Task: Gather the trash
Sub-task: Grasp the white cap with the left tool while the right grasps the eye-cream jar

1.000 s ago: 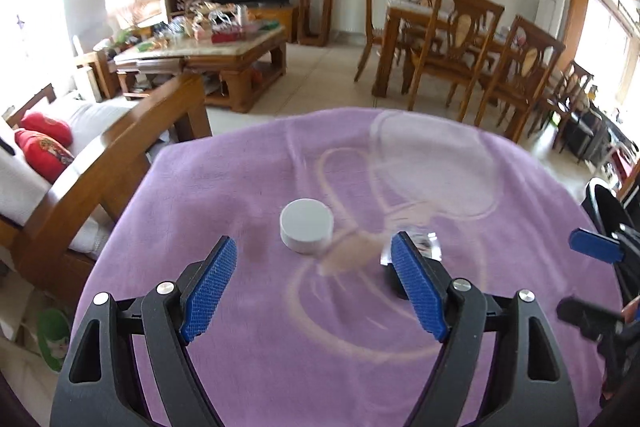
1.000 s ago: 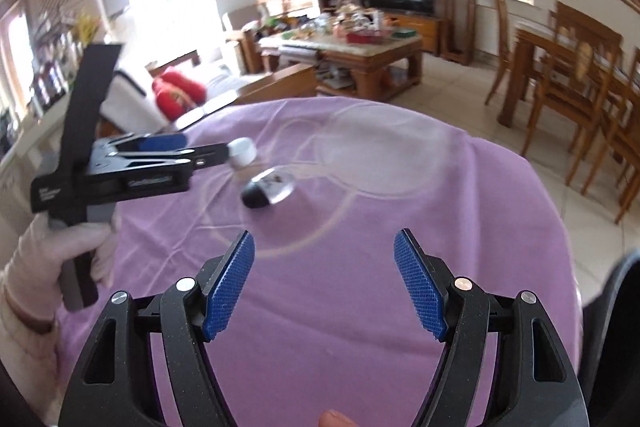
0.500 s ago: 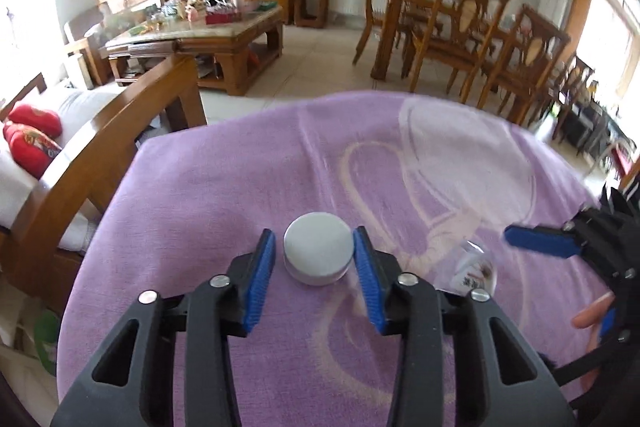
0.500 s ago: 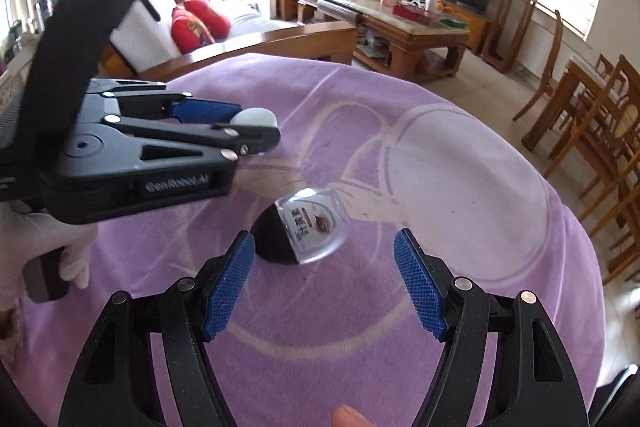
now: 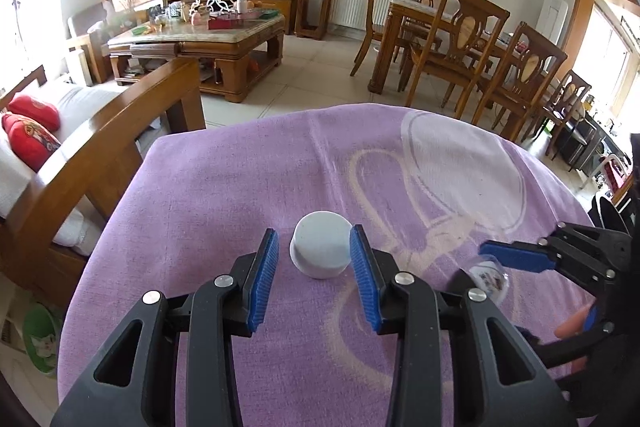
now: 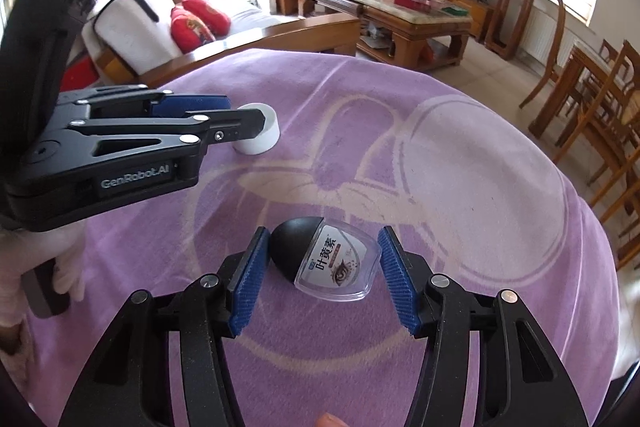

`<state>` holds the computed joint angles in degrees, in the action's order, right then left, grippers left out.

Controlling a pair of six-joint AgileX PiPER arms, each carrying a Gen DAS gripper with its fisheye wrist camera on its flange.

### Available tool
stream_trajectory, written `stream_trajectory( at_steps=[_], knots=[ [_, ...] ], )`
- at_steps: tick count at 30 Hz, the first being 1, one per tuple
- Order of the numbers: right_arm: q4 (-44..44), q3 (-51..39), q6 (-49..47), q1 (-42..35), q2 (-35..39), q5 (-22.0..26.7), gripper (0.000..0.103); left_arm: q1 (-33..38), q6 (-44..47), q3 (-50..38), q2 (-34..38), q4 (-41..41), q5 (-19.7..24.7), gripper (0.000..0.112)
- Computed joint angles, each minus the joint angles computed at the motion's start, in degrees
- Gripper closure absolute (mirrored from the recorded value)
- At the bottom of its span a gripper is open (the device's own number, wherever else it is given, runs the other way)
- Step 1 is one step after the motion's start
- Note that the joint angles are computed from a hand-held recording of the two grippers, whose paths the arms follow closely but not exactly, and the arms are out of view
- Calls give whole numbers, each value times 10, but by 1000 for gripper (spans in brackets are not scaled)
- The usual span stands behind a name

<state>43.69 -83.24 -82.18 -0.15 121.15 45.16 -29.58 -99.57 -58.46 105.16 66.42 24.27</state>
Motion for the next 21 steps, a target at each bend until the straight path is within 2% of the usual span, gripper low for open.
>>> stream_trajectory(
  at_steps=[5, 7, 8, 11, 14, 16, 18, 21],
  knots=[
    [67, 48, -52, -60, -49, 48, 48, 5, -16, 5, -1, 9, -19, 75],
    [81, 61, -69, -93, -67, 81, 48, 6, 23, 0, 3, -19, -38, 75],
    [84, 67, -72, -102, -74, 92, 48, 3, 76, -17, 13, -66, -33, 72],
    [90, 85, -92, -143, -94, 126, 48, -23, 159, -81, 52, -131, 49, 69],
    [85, 87, -106, -183, -104, 160, 48, -20, 178, -103, 67, -142, 57, 69],
    [82, 84, -113, -209, -106, 182, 48, -21, 188, -114, 74, -146, 64, 72],
    [83, 85, -120, -230, -106, 194, 48, -21, 176, -109, 72, -136, 61, 91],
    [81, 79, -124, -260, -105, 216, 48, -31, 84, -77, 52, -69, 60, 95]
  ],
)
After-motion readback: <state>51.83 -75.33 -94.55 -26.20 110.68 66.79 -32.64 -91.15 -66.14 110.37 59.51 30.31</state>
